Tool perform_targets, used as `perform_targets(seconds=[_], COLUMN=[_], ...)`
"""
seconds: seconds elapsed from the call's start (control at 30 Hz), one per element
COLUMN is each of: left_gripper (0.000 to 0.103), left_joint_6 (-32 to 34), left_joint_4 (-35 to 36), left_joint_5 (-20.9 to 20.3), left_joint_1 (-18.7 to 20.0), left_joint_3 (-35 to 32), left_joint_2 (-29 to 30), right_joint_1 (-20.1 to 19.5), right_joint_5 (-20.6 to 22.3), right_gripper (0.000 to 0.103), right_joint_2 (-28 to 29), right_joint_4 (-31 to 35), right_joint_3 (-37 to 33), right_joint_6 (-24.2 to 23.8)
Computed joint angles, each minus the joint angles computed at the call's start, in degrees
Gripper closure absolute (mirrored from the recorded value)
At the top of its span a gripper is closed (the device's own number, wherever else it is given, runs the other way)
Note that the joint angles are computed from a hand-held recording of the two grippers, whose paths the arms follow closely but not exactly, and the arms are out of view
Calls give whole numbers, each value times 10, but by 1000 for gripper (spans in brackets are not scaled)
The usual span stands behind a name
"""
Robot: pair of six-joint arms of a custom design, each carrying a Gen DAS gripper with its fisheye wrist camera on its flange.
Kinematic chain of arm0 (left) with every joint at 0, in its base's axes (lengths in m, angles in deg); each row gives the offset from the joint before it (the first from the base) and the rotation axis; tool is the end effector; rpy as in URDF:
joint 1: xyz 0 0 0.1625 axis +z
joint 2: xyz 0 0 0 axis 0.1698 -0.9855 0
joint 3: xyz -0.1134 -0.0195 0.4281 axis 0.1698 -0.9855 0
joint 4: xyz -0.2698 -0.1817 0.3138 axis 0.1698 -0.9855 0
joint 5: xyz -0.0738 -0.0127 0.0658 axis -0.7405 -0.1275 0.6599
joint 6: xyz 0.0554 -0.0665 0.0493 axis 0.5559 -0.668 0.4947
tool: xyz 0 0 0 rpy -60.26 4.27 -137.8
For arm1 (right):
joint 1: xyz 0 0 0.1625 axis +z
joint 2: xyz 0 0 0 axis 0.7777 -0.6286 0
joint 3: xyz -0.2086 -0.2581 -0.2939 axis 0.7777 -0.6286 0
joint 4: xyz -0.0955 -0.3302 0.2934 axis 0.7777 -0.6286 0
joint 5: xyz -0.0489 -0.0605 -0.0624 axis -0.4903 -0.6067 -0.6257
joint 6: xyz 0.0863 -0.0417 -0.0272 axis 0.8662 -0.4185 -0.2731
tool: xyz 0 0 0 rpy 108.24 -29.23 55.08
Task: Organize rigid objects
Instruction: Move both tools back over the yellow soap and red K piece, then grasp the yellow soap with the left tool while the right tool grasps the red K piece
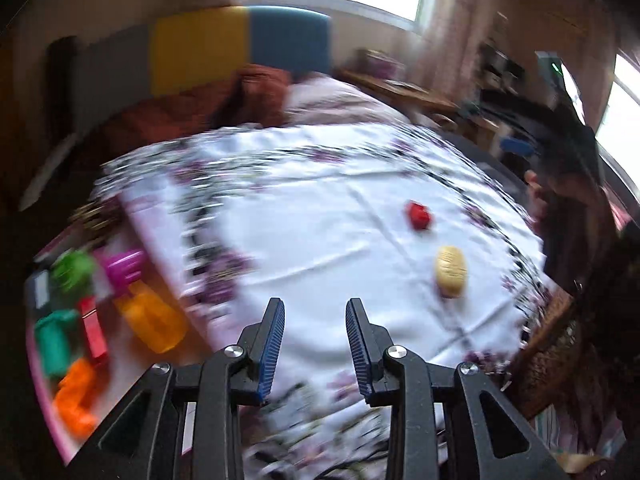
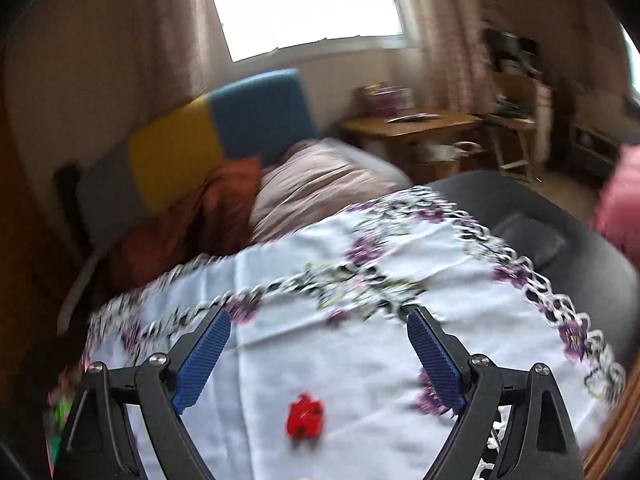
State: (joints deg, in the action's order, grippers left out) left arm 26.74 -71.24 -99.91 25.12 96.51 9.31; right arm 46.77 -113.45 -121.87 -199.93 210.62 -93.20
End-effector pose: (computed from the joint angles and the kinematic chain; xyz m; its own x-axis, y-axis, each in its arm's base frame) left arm -0.3148 -0.4450 0.1224 -0.6588 0.5700 -0.4910 0.7210 0.6648 -0.1955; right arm 0.1280 -0.4600 0.3626 -0.7724 0.4741 0.4226 -0.2245 0.4186 -0.8800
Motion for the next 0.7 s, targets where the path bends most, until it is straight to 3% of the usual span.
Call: perform_targets(seconds=[0.13, 0.2, 0.37, 0.6, 0.7], left_gripper=[68, 66, 64, 63, 57], left_joint_6=[38, 53, 90, 132, 148], left_joint_4=[3, 6, 25, 62, 68], left_joint_5=[-64, -88, -133, -172, -162], left_joint_1=[3, 4, 5, 10, 4], left_joint_3=[-39, -58, -108, -156, -169], left_joint_2=[58, 83, 145, 199, 217], right_joint_1=[-16, -15, -26, -45, -49], right_joint_5=[25, 26, 45, 61, 68], right_gripper=[11, 9, 9, 8, 8], right_joint_2=[-7, -6, -21, -42, -45], right_joint_4=[-43, -66, -54, -11, 0], right_joint_3=[10, 11, 22, 29, 30], right_joint_6=[18, 4, 40, 94, 102])
